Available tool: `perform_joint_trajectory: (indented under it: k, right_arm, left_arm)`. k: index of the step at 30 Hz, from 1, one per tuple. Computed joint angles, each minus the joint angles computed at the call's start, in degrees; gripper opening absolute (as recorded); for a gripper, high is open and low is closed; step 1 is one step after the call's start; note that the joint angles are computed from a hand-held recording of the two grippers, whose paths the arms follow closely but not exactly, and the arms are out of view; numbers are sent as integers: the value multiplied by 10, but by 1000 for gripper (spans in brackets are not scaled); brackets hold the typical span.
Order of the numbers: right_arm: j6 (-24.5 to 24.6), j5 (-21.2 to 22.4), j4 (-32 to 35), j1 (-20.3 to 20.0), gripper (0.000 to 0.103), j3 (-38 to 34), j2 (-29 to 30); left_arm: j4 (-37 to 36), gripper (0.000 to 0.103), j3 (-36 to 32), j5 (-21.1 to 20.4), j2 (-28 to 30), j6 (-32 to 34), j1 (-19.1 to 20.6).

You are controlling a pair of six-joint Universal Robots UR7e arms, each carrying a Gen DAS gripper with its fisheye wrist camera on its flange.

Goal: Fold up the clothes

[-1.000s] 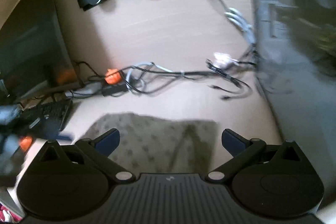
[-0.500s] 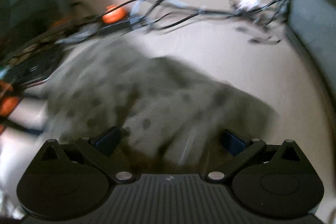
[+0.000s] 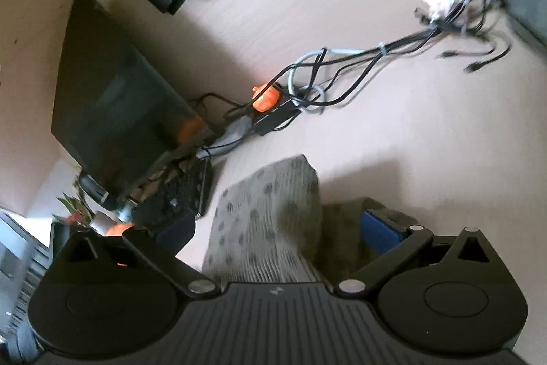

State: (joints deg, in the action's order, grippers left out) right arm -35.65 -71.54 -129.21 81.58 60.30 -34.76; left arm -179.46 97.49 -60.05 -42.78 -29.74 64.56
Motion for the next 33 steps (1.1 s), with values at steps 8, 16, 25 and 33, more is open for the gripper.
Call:
perform_joint_trajectory:
  k: [8,16,25,33]
  right_arm:
    - [31,70,282,-4,103,-156,99]
    - [67,135,234,-21,103,-118,37]
    - [-59,-95,-178,3,103,82,-63]
    - [-295,-218,-337,10,103,205,-76]
  left_arm:
    - [1,97,-12,63,27,61,-33]
    - [6,97,-43,36,41,133,-69]
    - [97,97,-86,-2,69,108,-54]
    - [23,98,-40,82,31,24,-44]
